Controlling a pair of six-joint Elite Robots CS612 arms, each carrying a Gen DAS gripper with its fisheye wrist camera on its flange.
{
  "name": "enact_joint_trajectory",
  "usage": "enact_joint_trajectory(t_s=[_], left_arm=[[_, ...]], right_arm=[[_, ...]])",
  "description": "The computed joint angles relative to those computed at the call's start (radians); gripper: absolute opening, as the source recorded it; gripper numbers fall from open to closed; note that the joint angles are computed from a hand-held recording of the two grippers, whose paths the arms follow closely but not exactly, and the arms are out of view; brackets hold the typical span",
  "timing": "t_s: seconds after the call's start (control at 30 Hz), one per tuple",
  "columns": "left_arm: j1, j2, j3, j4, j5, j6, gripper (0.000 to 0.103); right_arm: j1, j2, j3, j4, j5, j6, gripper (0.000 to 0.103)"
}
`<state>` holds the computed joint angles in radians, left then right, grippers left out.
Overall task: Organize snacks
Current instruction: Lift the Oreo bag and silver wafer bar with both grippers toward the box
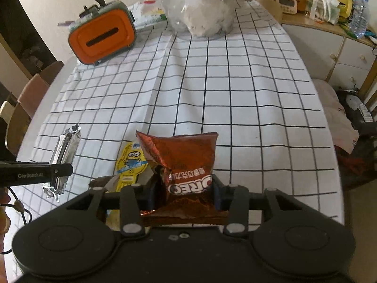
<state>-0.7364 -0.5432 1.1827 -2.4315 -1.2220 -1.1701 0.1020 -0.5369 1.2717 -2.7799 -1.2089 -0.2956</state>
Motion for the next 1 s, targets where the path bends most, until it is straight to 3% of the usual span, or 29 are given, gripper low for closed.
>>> enact_joint_trajectory(t_s=[0.53, 1.0], left_arm=[[-0.082, -0.112, 0.08, -0.018, 0.072, 0.006, 0.042], [-0.152, -0.146, 0.094, 0.027, 0.049, 0.026, 0.042]], right_arm=[[-0.061, -0.164, 0.231, -0.123, 0.089, -0.061, 0.043], [-0.101, -0.275, 0.396, -0.12, 0.126, -0.187, 0.043]])
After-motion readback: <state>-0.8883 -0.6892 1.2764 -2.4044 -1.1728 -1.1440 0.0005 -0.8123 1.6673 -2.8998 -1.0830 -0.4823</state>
